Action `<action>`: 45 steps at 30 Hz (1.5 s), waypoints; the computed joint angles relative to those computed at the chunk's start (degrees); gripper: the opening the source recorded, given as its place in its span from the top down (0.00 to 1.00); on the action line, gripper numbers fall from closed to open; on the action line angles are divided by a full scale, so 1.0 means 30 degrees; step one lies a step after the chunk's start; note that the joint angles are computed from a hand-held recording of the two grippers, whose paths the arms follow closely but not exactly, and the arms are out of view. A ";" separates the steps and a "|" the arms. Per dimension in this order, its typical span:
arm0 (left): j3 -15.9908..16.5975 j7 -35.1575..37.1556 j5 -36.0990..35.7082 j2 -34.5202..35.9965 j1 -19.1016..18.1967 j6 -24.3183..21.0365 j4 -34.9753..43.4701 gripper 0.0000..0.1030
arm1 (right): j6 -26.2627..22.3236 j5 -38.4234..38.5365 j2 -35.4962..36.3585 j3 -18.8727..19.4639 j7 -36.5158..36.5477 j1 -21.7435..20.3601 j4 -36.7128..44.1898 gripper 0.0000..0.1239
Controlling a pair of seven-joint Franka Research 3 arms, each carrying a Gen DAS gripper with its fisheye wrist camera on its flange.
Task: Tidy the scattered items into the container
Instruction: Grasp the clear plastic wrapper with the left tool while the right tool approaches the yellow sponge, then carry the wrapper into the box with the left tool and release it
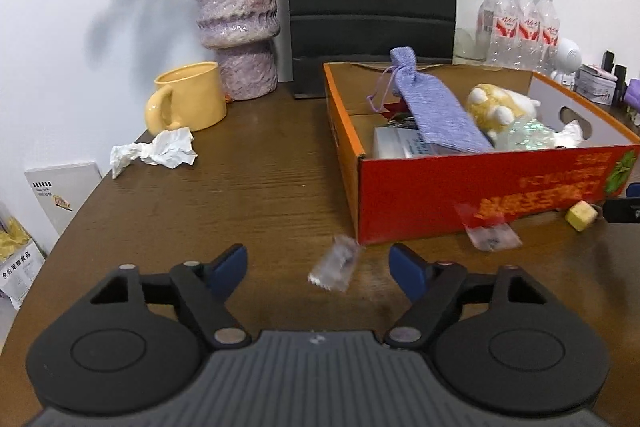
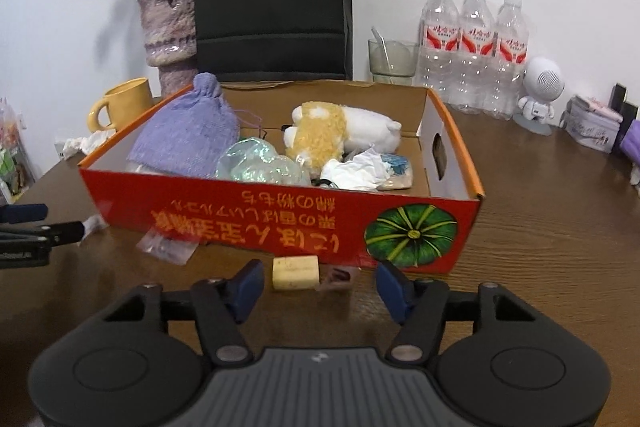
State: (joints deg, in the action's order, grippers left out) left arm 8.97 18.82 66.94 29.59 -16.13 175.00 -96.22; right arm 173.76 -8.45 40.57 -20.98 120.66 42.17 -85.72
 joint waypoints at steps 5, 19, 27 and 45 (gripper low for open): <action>-0.1228 0.3054 -0.2571 0.0942 0.0996 -0.0136 0.0646 0.33 | -0.0813 0.0516 0.0649 0.1086 -0.0365 -0.1040 0.1034 0.62; -0.2721 0.8988 -0.7522 0.1345 0.2074 0.1039 0.0507 0.65 | 0.0546 0.3663 0.0329 0.4004 -0.2675 -0.3410 0.0374 0.82; -0.0329 0.9050 -0.8917 0.0794 0.0125 0.2059 -0.0651 0.80 | 0.0988 0.4556 -0.0105 0.4590 -0.4485 -0.3711 -0.0402 0.90; 0.4876 0.9481 -1.2123 -0.1533 -0.4908 0.9614 -0.3730 0.80 | 0.5997 0.6403 -0.2819 0.5702 -0.7578 -0.4311 -0.3444 0.90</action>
